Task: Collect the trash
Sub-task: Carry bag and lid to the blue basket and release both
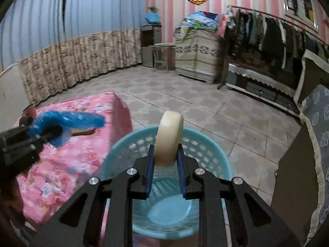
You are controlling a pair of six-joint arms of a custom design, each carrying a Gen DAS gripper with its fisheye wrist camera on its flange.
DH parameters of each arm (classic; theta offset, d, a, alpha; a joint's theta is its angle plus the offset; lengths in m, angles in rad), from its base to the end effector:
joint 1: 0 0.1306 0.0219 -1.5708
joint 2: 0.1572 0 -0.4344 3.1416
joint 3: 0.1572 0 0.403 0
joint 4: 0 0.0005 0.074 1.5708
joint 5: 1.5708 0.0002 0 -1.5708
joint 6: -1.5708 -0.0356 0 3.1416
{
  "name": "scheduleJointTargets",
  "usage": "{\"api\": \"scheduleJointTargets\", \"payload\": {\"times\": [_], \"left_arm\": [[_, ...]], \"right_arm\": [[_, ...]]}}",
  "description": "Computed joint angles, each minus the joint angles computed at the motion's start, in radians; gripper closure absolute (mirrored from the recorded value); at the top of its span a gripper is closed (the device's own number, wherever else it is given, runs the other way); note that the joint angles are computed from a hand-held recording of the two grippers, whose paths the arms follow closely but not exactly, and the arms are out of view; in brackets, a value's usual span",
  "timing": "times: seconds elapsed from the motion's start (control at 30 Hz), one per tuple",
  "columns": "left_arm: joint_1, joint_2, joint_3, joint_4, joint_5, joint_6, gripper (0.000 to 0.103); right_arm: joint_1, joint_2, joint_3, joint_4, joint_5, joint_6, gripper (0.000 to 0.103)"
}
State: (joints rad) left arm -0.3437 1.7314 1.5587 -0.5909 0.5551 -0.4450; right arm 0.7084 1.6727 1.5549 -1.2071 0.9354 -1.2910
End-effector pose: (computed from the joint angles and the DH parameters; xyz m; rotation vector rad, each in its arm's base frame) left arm 0.5865 -0.2304 0.4018 1.1162 1.9703 -0.5910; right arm 0.4415 0.3398 0.4108 0.7650 2.0723 -0.3727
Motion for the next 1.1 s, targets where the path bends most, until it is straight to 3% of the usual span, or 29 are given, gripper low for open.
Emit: {"api": "scheduleJointTargets", "payload": {"times": [0.27, 0.43, 0.6, 0.73, 0.97, 1.1], "left_arm": [[-0.078, 0.027, 0.017, -0.022, 0.005, -0.022, 0.076], [-0.075, 0.032, 0.033, -0.020, 0.036, 0.007, 0.044], [-0.056, 0.030, 0.044, 0.008, 0.023, 0.048, 0.028], [-0.016, 0.010, 0.019, 0.090, -0.032, 0.109, 0.011], [0.083, -0.016, 0.008, 0.129, -0.064, 0.101, 0.005], [0.156, -0.009, 0.035, 0.118, -0.076, 0.098, 0.005]], "right_arm": [[-0.029, -0.051, -0.078, 0.004, -0.023, -0.054, 0.082], [-0.036, -0.059, -0.103, 0.022, -0.035, -0.069, 0.082], [-0.037, -0.044, -0.108, 0.057, -0.059, -0.061, 0.082], [-0.040, -0.027, -0.107, 0.084, -0.077, -0.042, 0.082], [-0.061, 0.019, -0.087, 0.145, -0.102, 0.009, 0.082], [-0.071, 0.049, -0.056, 0.124, -0.099, 0.001, 0.081]]}}
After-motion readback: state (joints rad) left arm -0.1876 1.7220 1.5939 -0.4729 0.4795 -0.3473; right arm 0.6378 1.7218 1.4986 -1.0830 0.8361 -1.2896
